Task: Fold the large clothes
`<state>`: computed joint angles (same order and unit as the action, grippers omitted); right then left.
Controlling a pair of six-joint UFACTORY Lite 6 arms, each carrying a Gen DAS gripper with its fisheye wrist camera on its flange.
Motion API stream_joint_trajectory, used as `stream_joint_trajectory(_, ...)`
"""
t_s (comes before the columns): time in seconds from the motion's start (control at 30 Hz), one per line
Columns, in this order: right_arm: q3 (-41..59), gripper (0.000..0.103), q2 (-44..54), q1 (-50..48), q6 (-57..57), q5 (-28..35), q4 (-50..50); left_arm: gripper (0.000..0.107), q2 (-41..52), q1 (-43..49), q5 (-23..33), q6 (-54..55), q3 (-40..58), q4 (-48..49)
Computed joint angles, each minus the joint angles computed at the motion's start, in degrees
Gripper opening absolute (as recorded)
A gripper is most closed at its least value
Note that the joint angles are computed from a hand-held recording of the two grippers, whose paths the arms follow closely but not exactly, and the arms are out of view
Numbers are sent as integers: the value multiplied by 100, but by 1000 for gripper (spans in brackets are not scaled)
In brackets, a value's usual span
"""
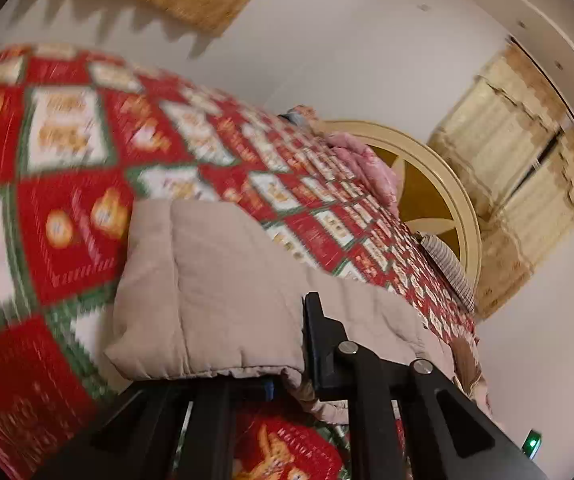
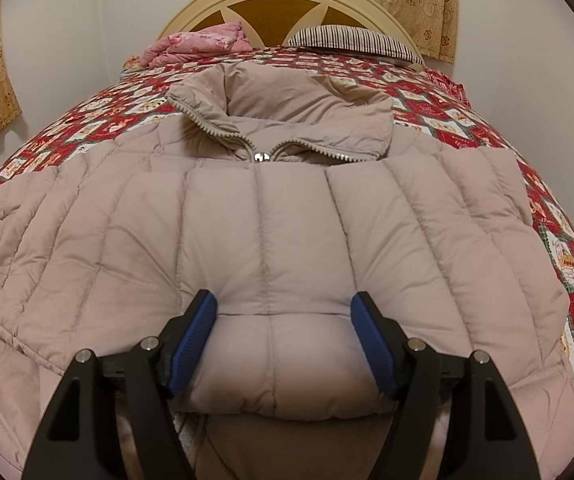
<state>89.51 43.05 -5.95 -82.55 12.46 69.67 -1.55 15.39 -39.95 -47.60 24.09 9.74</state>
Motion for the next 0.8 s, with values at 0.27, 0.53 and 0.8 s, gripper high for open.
stream_joint_trajectory(0.27,-4,75,-3,3,-19,-3,19,8,-1511,-433,931,622,458,317)
stream_joint_trajectory(0.53,18,77,1,1,104,-8,-119,7,-1353,-2252,1526,2749,1983,-1146)
stream_joint_trajectory(0.8,408,78,-215,-820,1023,1675,-428,7,696,-4267,1671,4786,4299,-2869)
